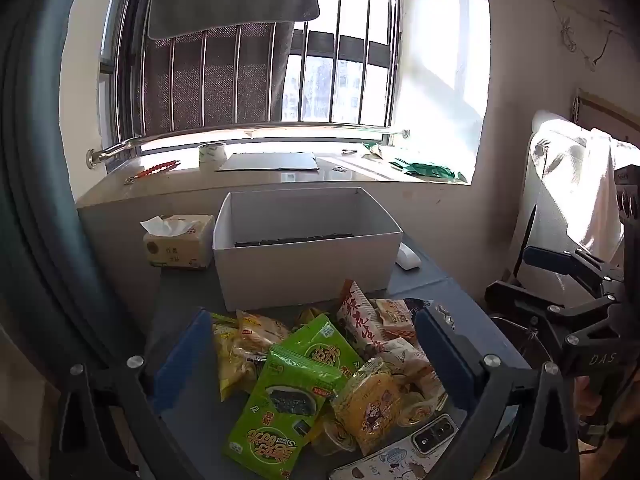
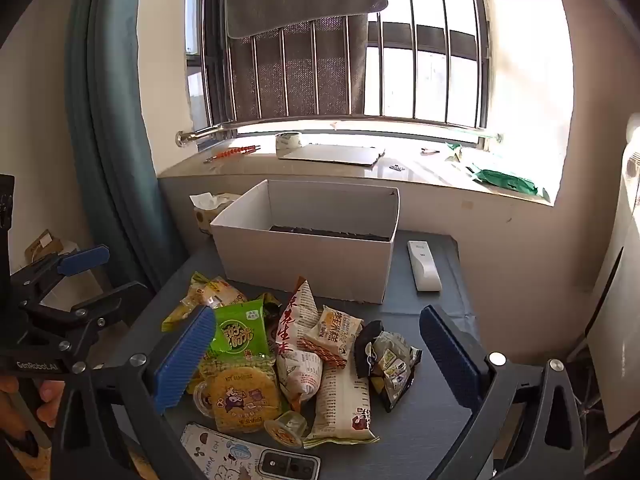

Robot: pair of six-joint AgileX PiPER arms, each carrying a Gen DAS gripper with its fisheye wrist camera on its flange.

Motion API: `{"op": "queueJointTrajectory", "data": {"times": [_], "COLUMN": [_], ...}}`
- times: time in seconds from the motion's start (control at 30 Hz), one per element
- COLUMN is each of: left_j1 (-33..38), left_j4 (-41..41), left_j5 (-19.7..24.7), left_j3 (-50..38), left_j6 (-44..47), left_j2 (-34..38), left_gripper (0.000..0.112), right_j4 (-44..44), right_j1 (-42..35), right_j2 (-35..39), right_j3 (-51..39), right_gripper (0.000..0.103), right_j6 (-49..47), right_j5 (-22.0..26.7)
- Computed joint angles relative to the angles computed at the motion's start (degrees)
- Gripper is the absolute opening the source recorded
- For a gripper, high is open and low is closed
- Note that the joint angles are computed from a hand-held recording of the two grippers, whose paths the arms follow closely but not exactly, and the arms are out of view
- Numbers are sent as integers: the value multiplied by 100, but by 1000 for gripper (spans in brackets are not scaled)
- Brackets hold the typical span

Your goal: Organize snacks

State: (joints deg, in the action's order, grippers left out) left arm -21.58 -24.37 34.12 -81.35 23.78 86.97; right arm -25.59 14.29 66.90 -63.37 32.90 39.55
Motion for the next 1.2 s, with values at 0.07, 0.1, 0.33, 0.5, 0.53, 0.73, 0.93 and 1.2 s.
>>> {"op": "queueJointTrajectory", "data": {"times": [0.07, 0.1, 0.33, 0.5, 0.53, 0.73, 0.93, 1.2], "left_j1": [-10, -60, 47, -8, 8, -7, 9, -14], "left_j4": [77, 217, 17, 117, 96, 150, 130, 272], "left_j5": [14, 28, -45, -71, -42, -46, -27, -64], "left_j3": [-21, -54, 11, 28, 6, 7, -1, 26], "left_j6": [-34, -127, 8, -107, -101, -133, -123, -229], "left_j2": [7, 23, 18, -1, 7, 2, 1, -12], "left_gripper": [103, 103, 103, 103, 103, 103, 103, 103], "right_j4": [172, 178, 125, 275, 261, 265, 290, 281], "right_j1": [-39, -42, -29, -93, -82, -76, -84, -82], "right_j2": [30, 29, 1, -4, 19, 16, 30, 47], "right_j3": [-49, -44, 68, 8, -5, -11, -22, -30], "right_gripper": [103, 103, 103, 103, 103, 103, 103, 103], "right_j6": [-152, -158, -89, -258, -234, -230, -258, -272], "right_j5": [47, 31, -22, 10, 8, 19, 34, 48]}}
